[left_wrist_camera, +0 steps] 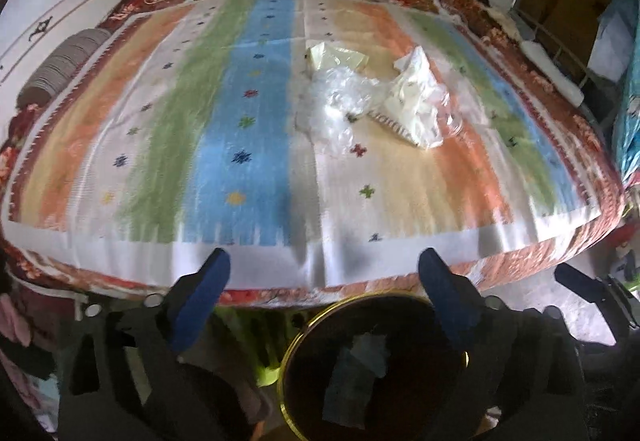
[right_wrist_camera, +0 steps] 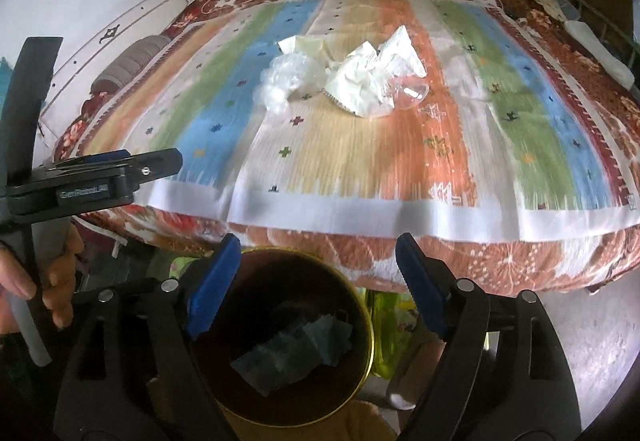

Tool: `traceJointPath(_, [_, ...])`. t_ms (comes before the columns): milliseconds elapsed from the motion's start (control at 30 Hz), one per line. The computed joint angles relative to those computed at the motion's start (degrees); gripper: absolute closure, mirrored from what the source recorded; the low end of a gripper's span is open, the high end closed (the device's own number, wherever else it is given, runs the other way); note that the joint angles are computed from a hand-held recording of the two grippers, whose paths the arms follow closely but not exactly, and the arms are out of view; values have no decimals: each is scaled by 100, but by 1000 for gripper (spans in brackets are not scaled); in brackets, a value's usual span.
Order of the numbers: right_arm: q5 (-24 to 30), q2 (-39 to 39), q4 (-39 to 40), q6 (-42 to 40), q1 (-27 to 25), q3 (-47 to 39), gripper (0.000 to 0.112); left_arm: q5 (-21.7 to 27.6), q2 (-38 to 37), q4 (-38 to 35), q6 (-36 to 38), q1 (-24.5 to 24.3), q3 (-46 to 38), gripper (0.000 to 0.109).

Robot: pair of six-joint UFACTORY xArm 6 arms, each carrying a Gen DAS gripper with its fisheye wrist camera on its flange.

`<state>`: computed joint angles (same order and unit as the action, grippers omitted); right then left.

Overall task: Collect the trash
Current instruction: 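Move both open tools from the bin toward the plastic pile on the bed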

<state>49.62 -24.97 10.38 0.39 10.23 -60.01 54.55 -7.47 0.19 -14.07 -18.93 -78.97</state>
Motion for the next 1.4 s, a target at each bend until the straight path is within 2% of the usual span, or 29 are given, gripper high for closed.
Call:
traceJointPath(67, [-144, 66, -65, -54, -16, -14, 37, -102, 77, -131, 192, 24, -54, 14])
traceJointPath(267, [-460, 355, -234, -205, 28, -153, 37, -654, 239, 1, 117, 135, -83, 14])
traceJointPath(500, [-1093, 780, -279, -369, 63, -330, 37, -1054, 557, 76, 188, 293, -271, 14])
traceJointPath(667, [-1251, 1088, -80, -411, 15, -578, 37, -733, 1004, -232, 328, 448, -729, 14])
traceJointPath(833, [-1386, 1463, -371, -320, -6, -873, 37, -948, 1216, -62, 536, 440, -830, 14])
traceJointPath(1000, [-1612, 1779, -303, -362, -5, -1101, 37, -1054, 1453, -307, 868, 473, -1061, 14])
traceJointPath(1167, [-1744, 2112, -437, -238, -14, -1387, 37, -993, 1708, -464, 1103, 536, -1302, 14])
traceJointPath(1400, [-1633, 2710, -608, -176, -19, -1962, 37, -879, 2027, -492, 1328, 589, -1576, 14])
